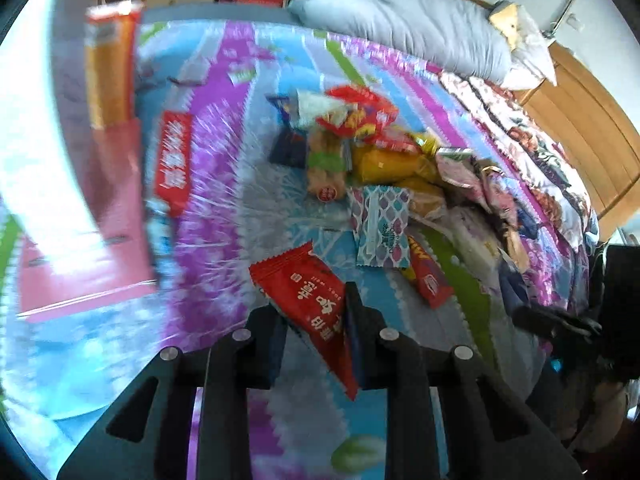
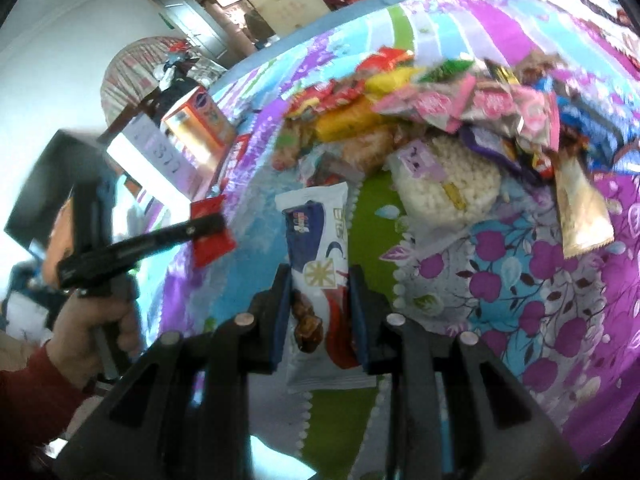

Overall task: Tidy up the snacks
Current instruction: 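Carry the red packet and white-blue packet in both tools over the bowl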

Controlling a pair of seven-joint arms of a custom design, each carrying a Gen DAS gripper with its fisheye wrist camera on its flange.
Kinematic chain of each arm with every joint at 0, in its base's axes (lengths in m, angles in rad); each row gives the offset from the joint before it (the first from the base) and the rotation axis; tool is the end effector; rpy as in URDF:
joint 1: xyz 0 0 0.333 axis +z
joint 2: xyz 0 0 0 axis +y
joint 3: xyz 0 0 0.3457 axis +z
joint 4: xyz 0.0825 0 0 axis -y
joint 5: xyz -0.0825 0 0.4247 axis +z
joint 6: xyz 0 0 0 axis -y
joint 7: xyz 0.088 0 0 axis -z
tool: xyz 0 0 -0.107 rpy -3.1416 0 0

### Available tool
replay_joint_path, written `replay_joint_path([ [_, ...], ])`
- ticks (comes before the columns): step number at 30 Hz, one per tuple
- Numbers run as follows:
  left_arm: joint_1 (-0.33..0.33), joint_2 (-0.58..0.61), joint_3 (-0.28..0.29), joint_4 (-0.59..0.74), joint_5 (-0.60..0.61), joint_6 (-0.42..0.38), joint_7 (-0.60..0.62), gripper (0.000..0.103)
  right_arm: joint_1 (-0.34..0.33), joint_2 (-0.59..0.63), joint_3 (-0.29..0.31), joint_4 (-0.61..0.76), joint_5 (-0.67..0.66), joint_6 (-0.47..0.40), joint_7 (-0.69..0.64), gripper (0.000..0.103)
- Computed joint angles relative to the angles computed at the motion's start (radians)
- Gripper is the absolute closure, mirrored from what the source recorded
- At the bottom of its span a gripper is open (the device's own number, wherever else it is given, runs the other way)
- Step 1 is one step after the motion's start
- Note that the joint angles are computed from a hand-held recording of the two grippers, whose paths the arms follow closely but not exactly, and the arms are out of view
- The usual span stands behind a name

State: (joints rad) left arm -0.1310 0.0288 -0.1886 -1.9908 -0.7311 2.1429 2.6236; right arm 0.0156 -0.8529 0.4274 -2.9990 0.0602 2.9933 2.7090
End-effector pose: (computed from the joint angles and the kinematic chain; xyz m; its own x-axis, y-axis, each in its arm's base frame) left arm 0.5762 -0.2196 0.4811 -0.8469 -0.4371 0.3026 -0.5309 0.6654 -0.5247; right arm 0.3142 0.1303 0.4359 -0.4482 -0.7247 -0.5233 -0.4906 0.6888 -0.5337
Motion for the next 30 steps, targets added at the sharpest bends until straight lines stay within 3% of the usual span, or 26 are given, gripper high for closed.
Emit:
replay_joint_path([
  [7,0.038,-0.08,0.056,0.017,-0.155,-0.019,0.066,0.077,-0.073,0.003,0.027,0.113,-0.072,-0.049,-0.051,0.075],
  [14,0.072,-0.081,0.098,0.103,-0.202,0.093,0.049,0.077,-0.173,0.114,0.063,0.301,-0.161,-0.01,-0.14,0.075],
  [23,0.18,0.051,0.112,0.3,-0.164,0.243,-0.045,0.077,-0.349,0.451,0.206,0.696,-0.288,0.097,-0.267,0.075],
  [28,0.252,0.147,0.088,0.41,-0.105,0.309,-0.113,0.077,-0.414,0.732,0.324,0.997,-0.486,0.044,-0.25,0.075],
  [30,0.28,0.184,0.078,0.454,-0.083,0.322,-0.144,0.077,-0.395,0.847,0.345,1.113,-0.585,-0.008,-0.235,0.075],
])
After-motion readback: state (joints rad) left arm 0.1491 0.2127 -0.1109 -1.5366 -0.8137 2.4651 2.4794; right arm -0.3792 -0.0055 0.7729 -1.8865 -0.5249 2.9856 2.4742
